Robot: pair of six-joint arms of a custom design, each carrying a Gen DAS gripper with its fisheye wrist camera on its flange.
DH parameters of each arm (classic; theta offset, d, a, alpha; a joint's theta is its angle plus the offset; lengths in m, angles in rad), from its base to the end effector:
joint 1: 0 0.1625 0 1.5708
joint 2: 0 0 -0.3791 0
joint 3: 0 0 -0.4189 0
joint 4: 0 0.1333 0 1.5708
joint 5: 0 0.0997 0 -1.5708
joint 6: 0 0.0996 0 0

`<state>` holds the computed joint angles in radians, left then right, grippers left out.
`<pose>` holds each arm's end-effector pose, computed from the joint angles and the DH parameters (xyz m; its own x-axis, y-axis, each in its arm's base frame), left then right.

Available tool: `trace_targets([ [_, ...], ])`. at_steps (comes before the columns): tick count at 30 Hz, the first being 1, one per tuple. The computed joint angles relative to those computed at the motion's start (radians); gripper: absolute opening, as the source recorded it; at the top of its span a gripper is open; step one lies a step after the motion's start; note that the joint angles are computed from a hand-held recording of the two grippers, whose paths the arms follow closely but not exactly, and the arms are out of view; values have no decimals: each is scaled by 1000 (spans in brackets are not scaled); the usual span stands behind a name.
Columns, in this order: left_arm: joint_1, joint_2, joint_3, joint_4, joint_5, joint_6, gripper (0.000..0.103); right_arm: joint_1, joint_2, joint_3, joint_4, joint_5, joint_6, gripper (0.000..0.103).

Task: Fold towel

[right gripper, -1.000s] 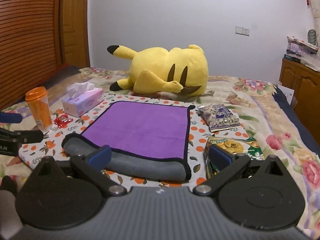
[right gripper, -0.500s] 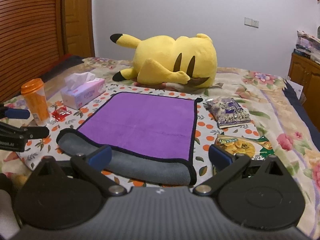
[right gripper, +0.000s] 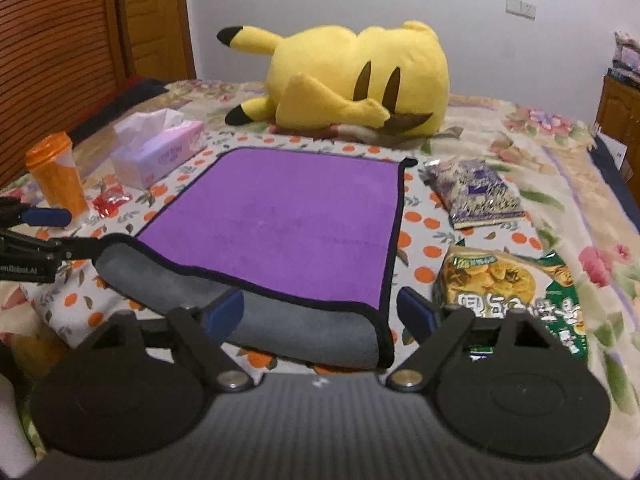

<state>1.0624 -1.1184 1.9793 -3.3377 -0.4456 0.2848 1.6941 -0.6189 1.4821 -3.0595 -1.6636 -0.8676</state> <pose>-0.0650 -0.5751 0.2377 -0.6087 -0.2426 -0.7554 0.4911 0.6325 -0.5989 0.2117 -0.6992 0.0421 -0.5673 -0.6580 0.4952 -0.8233 0.4679 -0.3213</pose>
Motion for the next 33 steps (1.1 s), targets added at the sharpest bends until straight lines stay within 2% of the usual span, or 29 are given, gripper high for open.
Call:
trace_targets([
  [3,12,1,-10,9,-17,-1,76,-3,13,-29,48,-17,5,79],
  [16,71,-27,-35,154,-109,-119,54,-13,62,-130,181,-73,42,75],
  [22,83,-46,-26,231,-126,-175,30,-16,69,-152,241,-92,64,59],
  [25,80,-51,-21,232,-140,-170,24,-17,64,-150,245,-86,59,43],
  [26,79,-51,-19,231,-141,-165,21,-17,63,-150,245,-84,57,32],
  [27,80,-53,-18,236,-144,-165,17,-18,61,-150,247,-83,57,28],
  [32,83,-60,-17,244,-160,-172,11,-23,60,-156,254,-74,55,17],
  [33,83,-61,-16,242,-161,-172,11,-23,61,-158,255,-73,56,8],
])
